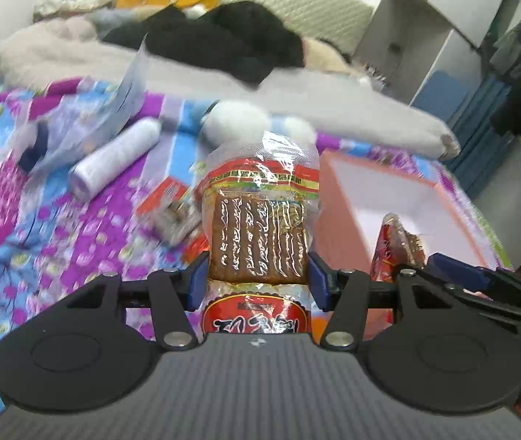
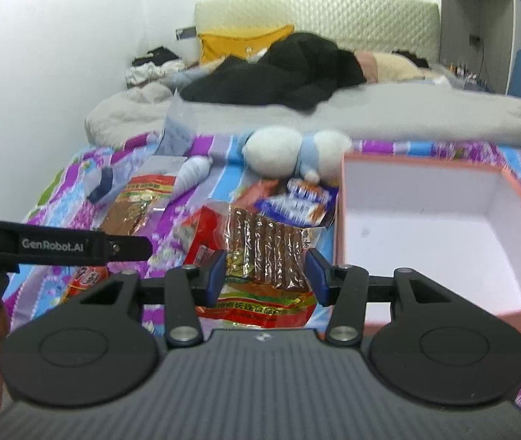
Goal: Organize snacks
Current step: 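Carry both sausage packs over the pink box with both tools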
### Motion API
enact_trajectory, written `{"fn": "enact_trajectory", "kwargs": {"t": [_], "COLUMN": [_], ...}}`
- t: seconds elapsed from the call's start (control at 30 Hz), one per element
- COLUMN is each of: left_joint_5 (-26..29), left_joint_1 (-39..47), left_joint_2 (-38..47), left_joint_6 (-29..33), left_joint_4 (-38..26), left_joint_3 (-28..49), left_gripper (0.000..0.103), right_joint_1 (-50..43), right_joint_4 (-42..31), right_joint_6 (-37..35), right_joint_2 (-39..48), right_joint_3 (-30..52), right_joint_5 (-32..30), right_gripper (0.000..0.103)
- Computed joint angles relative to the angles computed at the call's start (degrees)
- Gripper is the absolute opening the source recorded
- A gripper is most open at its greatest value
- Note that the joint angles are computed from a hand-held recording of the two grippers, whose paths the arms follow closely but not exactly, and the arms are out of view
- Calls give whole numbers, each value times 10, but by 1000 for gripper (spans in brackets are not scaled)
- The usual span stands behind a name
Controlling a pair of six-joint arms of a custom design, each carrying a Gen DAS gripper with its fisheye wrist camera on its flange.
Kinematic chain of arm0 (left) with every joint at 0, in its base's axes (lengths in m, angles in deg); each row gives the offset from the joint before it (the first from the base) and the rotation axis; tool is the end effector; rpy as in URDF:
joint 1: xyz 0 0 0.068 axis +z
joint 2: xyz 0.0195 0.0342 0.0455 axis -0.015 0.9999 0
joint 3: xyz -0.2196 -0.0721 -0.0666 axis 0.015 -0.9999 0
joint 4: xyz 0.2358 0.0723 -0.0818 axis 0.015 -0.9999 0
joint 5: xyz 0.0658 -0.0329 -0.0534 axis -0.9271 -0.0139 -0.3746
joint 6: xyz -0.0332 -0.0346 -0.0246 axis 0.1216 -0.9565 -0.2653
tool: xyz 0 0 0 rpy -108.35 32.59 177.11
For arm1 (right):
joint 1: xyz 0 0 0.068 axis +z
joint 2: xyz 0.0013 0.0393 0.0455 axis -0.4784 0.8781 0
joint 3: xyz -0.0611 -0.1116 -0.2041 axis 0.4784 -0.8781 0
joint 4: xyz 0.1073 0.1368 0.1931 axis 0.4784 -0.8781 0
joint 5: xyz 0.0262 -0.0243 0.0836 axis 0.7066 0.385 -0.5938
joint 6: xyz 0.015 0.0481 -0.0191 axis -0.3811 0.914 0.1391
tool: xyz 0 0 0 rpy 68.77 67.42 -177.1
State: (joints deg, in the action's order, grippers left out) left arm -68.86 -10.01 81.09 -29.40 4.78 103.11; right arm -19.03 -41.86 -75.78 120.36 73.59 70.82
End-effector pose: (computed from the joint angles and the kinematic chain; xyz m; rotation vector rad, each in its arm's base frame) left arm 0.2490 -0.0430 0.2621 -0.1430 2.3060 -0.3372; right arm 0.2331 0.0451 0.2623 -0.3001 2.1643 0.2560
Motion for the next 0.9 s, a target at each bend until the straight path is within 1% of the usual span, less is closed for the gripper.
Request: {"fn": "enact_trajectory", "kwargs": {"t": [0.23, 0.47, 0.6, 0.73, 0.8, 0.9], "left_joint_5": [-19, -20, -6, 12, 25, 32], "left_joint_1": [-54, -111, -131, -143, -145, -150], "left_joint_2": [65, 177, 267, 370, 434, 522], "left_joint_6": [-13, -29, -32, -31, -29, -19], "left_joint_4": [2, 23, 43, 53, 55, 42], "left_joint_3": [108, 208, 267, 337, 387, 466], "left_gripper": [60, 60, 60, 60, 60, 60], "right_joint_1": [-65, -146, -184, -219, -230, -242], "right_joint_4": [-8, 4, 23, 43, 53, 68], "right_joint_6": [-33, -59, -65, -75, -78, -83], "right_joint_2": [23, 74, 121, 190, 226, 292], "right_joint_3": [60, 103, 115, 137, 150, 178], "right_joint_5": [-34, -68, -75, -81, -80, -73], "right_gripper": [50, 50, 50, 50, 50, 50]}}
